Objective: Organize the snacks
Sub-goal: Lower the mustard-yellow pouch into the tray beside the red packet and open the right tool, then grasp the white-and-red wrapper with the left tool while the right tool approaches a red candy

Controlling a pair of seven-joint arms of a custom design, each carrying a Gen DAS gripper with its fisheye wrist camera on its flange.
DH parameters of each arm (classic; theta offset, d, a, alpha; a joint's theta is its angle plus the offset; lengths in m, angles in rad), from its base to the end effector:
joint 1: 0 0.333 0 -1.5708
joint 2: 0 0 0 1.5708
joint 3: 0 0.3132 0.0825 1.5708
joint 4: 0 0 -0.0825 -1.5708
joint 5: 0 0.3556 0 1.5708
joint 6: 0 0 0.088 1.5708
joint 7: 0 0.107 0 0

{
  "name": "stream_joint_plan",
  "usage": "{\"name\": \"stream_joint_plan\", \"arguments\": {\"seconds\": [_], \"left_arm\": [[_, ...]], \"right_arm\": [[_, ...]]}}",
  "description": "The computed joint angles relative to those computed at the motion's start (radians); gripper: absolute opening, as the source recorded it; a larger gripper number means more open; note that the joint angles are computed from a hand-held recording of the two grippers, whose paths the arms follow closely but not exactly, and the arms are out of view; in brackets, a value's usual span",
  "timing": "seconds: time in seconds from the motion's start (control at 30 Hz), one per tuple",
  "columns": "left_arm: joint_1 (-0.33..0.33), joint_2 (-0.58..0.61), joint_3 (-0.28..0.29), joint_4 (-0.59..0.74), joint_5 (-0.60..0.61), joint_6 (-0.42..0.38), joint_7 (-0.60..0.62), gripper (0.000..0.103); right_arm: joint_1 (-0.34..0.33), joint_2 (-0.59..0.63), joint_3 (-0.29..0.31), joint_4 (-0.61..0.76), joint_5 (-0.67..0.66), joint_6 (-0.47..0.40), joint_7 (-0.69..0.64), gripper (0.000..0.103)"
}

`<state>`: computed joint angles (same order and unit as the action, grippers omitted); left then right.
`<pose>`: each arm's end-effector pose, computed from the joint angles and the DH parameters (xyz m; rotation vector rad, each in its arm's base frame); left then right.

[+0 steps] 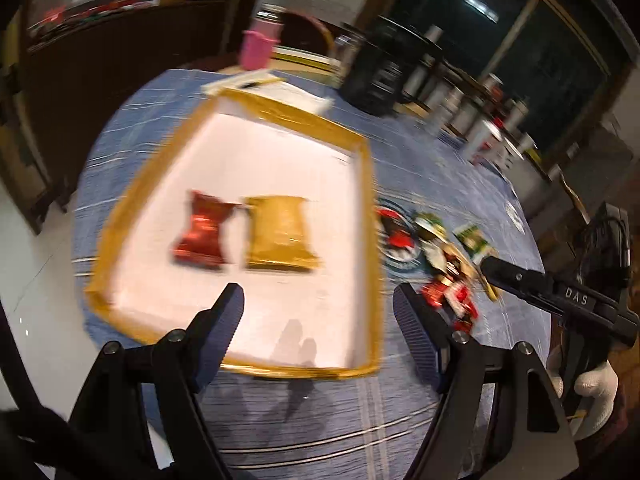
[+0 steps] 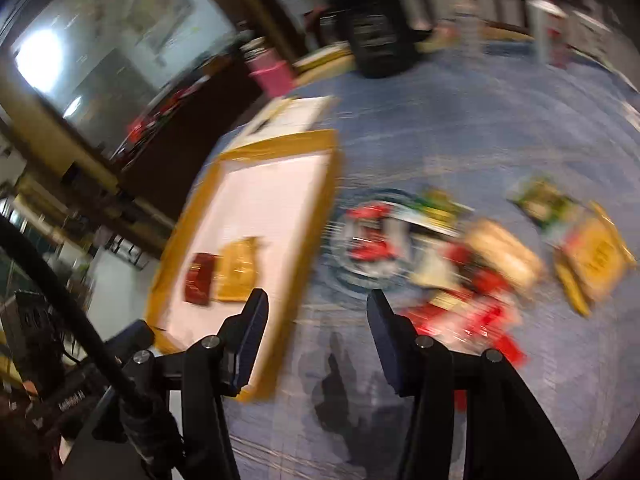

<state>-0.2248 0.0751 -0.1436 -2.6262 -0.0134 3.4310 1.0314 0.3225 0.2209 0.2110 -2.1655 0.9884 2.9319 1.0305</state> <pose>0.4380 -0.1672 0.3319 -2.1150 1.7473 -0.9970 0.5133 0.2369 0.3528 -1.8549 1.6220 0.0152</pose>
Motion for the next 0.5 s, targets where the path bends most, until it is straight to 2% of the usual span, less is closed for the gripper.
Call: {"name": "stream_joint_plan", "arguments": {"seconds": [0.07, 0.2, 0.23, 0.3, 0.37, 0.5], "left_arm": [[-0.042, 0.021, 0.001, 0.038, -0.031, -0.03, 0.03, 0.077], [-0.256, 0.076, 0.121, 0.134, -0.127, -0.095, 0.109, 0.077], [-0.294, 0.096, 0.143, 0.163, -0.125, -0.108, 0.103, 0.077], [-0.331, 0.14, 0.155, 0.219, -0.1, -0.126, 0.086, 0.077], [-0.412, 0.196, 0.209, 0.295, -0.071, -0.165, 0.076, 0.077], [-0.401, 0.299, 0.167, 0.423, 0.006, -0.22, 0.068, 0.077]], "right_arm": [[-0.026, -0.039, -0.021, -0.059, 0.015, -0.002, -0.016, 0.051], [-0.059, -0.091, -0.083, -0.146, -0.031, 0.009, -0.007, 0.051], [-0.068, -0.097, -0.098, -0.16, -0.053, 0.009, 0.005, 0.051], [-0.089, -0.098, -0.122, -0.171, -0.091, 0.0, 0.027, 0.051], [-0.115, -0.089, -0.139, -0.165, -0.119, -0.012, 0.03, 0.052], [-0.163, -0.038, -0.145, -0.11, -0.138, -0.036, 0.001, 0.053]]}}
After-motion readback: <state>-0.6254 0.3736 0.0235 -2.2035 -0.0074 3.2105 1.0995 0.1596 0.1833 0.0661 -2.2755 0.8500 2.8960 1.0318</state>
